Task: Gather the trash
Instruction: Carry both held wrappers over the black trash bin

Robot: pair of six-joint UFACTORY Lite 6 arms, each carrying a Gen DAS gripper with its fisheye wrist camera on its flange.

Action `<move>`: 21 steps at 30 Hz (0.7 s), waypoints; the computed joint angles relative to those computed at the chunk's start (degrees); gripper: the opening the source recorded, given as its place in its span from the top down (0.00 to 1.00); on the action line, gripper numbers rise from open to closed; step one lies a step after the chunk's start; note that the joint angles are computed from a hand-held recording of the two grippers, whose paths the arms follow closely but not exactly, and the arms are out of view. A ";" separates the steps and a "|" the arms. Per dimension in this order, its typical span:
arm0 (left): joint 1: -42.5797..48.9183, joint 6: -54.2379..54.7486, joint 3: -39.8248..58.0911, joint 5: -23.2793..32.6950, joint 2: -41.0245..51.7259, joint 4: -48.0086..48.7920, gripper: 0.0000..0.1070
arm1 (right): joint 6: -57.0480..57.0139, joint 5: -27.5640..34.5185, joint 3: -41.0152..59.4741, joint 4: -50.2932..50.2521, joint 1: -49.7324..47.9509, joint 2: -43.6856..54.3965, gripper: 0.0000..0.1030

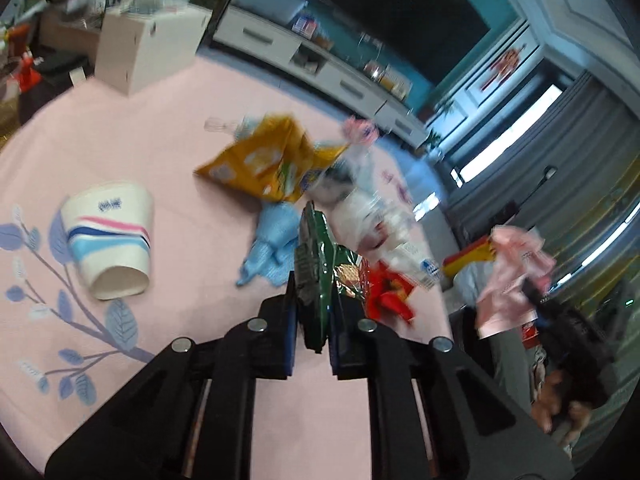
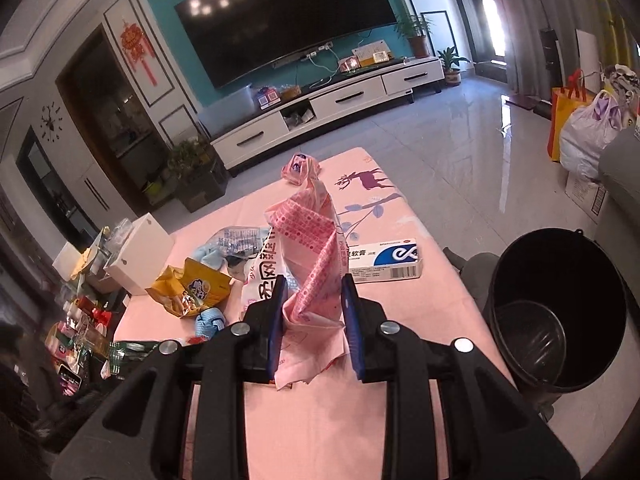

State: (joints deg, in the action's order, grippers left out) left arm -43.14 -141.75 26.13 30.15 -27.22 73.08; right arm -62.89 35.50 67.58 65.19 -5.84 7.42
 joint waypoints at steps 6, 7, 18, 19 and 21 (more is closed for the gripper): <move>-8.71 2.37 5.88 7.88 -0.55 -2.46 0.88 | -2.91 -0.04 -3.07 1.97 -2.99 -3.75 0.73; -10.01 2.53 7.88 9.11 1.20 -2.07 0.88 | -3.32 0.43 -3.27 2.11 -3.84 -4.15 0.73; -13.07 5.60 29.67 9.47 23.40 1.18 0.88 | -8.15 -0.88 -4.05 4.36 -13.64 -7.18 0.73; -13.15 6.60 32.26 9.25 25.88 1.01 0.88 | -8.40 -1.36 -3.53 4.49 -14.73 -6.39 0.73; -12.89 8.24 38.75 7.81 32.34 1.36 0.88 | -8.34 -0.75 -2.28 4.67 -16.77 -4.78 0.73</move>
State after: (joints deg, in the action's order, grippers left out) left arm -56.03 -133.51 64.88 37.97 5.12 74.44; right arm -71.23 34.75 65.30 69.86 -22.61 2.64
